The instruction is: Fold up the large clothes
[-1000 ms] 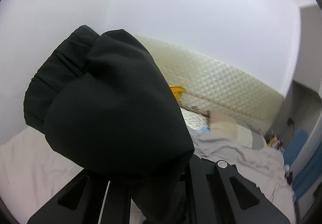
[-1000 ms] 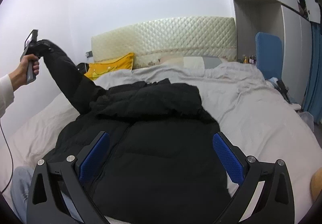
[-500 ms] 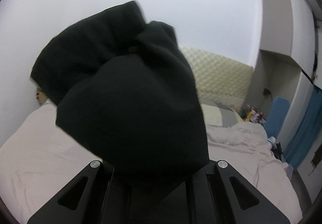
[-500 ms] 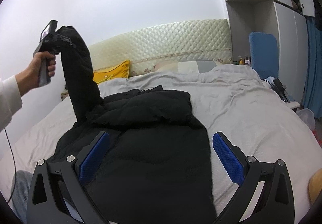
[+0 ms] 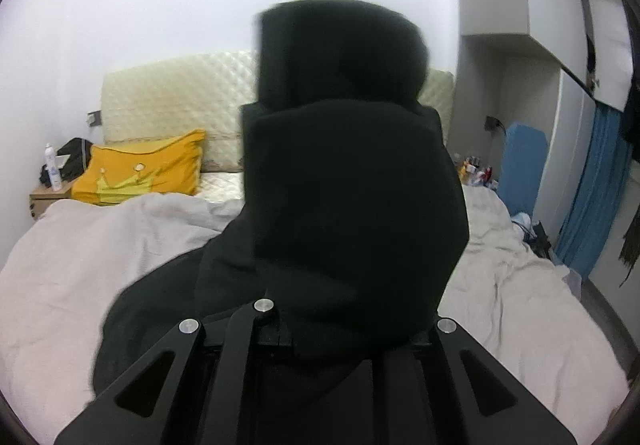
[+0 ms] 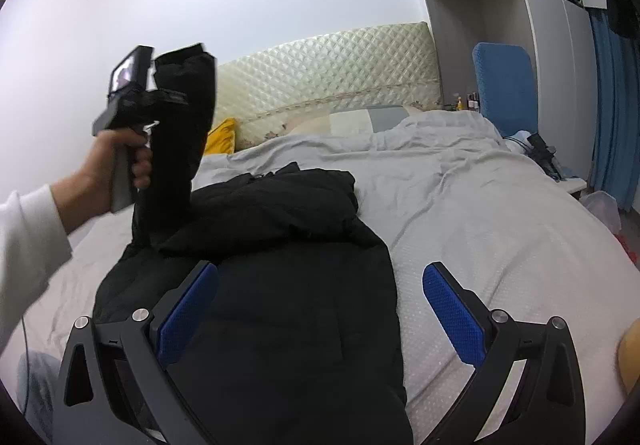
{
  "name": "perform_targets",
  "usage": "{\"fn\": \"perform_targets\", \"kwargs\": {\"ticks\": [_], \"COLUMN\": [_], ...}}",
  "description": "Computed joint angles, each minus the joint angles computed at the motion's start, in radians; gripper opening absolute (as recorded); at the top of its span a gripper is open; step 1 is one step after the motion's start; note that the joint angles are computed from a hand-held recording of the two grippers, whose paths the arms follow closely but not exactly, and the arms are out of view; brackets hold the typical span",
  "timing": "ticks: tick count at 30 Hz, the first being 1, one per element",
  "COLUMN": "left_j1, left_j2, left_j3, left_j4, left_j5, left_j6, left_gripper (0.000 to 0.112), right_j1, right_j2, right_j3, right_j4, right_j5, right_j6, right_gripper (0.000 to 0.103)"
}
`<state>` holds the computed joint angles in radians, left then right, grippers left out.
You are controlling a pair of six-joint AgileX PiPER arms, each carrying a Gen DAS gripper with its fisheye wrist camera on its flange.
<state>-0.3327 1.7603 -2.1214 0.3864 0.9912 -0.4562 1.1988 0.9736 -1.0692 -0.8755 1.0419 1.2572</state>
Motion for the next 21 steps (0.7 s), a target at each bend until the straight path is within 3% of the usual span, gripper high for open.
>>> {"fn": "perform_targets", "kwargs": {"ticks": [2, 7, 9, 12, 16, 21], "left_j1": [0.002, -0.044, -0.044, -0.025, -0.027, -0.028], "left_j2": [-0.014, 0.084, 0.122, 0.235, 0.252, 0.276], "left_j3": [0.128, 0.171, 0.19, 0.071, 0.08, -0.052], "left_j4": [-0.002, -0.012, -0.081, -0.198, -0.202, -0.203], "left_j5": [-0.09, -0.123, -0.148, -0.035, -0.041, 0.091], "left_j6": [-0.022, -0.035, -0.002, 0.118, 0.119, 0.171], "left_gripper": [0.013, 0.013, 0.013, 0.014, 0.015, 0.02], "right_j1": [-0.03, -0.148, -0.178, -0.217, -0.262, -0.255], "right_j2": [-0.006, -0.021, -0.02, -0.011, 0.002, 0.011], "right_j3": [0.012, 0.036, 0.042, 0.046, 0.053, 0.049], "right_j4": [0.015, 0.104, 0.126, 0.151, 0.191, 0.181], "right_j5": [-0.023, -0.106, -0.13, -0.156, -0.189, -0.185], "right_j6": [-0.002, -0.044, -0.065, -0.087, -0.116, -0.107], "right_gripper": [0.103, 0.103, 0.103, 0.103, 0.103, 0.103]}}
